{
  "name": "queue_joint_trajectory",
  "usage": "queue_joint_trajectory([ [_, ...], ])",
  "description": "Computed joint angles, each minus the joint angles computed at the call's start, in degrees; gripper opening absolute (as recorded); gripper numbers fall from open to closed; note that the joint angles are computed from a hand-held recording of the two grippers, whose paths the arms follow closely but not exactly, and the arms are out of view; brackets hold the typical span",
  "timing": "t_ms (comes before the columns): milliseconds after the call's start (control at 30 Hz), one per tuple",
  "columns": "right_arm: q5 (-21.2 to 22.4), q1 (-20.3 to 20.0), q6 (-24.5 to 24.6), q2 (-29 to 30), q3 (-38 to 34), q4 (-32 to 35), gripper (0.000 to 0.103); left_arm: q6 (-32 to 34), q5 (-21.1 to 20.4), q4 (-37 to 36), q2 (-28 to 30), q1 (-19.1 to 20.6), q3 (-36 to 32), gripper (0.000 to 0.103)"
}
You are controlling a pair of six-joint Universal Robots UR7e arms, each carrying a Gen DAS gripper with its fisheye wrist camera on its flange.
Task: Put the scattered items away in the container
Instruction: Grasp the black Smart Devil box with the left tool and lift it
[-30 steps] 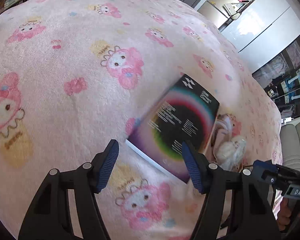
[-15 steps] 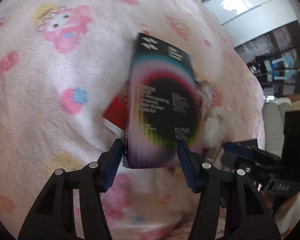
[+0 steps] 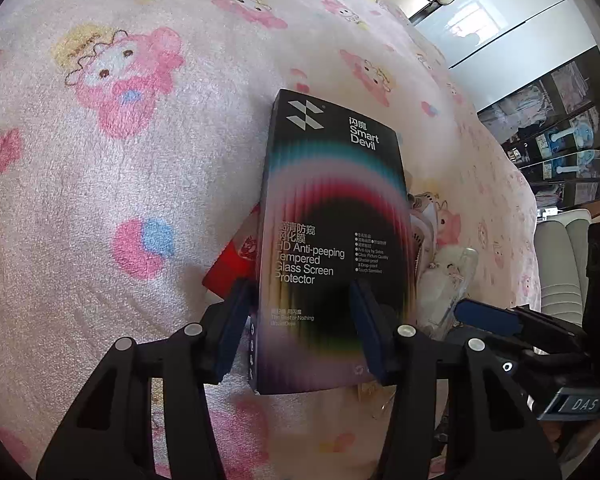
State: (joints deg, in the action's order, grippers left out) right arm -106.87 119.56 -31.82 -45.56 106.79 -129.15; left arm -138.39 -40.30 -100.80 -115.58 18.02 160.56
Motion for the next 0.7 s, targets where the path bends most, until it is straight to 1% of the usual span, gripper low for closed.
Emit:
queue_joint_trajectory([
  [67, 2.8, 0.0, -1.6, -1.2, 1.1, -3.2, 0.054, -0.7, 0.2, 2.4, -3.0, -0.6, 0.2, 0.051],
  [100, 4.2, -0.1, -1.3, -1.1, 1.3, -4.9, 0.054, -0.6, 0.2, 3.4, -3.7, -0.2, 0.0, 0.051],
  [133, 4.3, 0.1, -0.1, -0.4, 0.8, -4.8, 0.054, -0.4, 0.1, 4.3, -4.3, 0.1, -0.3, 0.051],
  [200, 2.2, 0.6, 1.5, 1.9, -1.0, -2.1, 0.054, 0.5, 0.5, 5.5, -6.7, 0.2, -0.2, 0.051],
  [233, 1.1, 0.9, 1.5, 2.2, -1.1, -1.9, 0.054, 1.9, 0.8, 4.6, -7.2, 0.4, 0.0, 0.051],
  [333, -0.4, 1.6, 1.6, 1.9, -0.9, -1.4, 0.054, 5.2, 1.1, 2.0, -6.5, 2.1, 0.0, 0.052],
  [400, -1.4, 1.5, 2.3, 1.4, -1.2, 1.2, 0.054, 5.8, 1.3, 1.5, -5.6, 2.8, -0.3, 0.052],
  [433, -0.9, 1.4, 2.1, 1.0, -1.5, 3.2, 0.054, 5.7, 1.6, 1.6, -5.3, 2.8, -0.4, 0.052],
  [500, 1.9, 0.7, 1.5, 0.5, -2.2, 7.5, 0.054, 4.8, 2.0, 1.5, -4.9, 3.0, -0.4, 0.053],
  [533, 3.4, 0.2, 1.4, 0.5, -2.4, 8.9, 0.054, 4.0, 2.1, 1.6, -4.8, 2.8, -0.3, 0.053],
  [567, 3.8, 0.1, 1.7, 0.7, -2.3, 9.1, 0.054, 3.1, 2.2, 1.8, -4.7, 2.6, -0.2, 0.053],
  [633, 2.7, 0.0, 2.2, 1.8, -2.1, 8.5, 0.054, 1.7, 1.9, 1.5, -4.6, 2.4, -0.1, 0.052],
  [700, -0.3, 0.1, 3.9, 3.4, -2.2, 7.9, 0.054, -0.1, 1.3, 2.2, -4.5, 2.1, -0.3, 0.053],
])
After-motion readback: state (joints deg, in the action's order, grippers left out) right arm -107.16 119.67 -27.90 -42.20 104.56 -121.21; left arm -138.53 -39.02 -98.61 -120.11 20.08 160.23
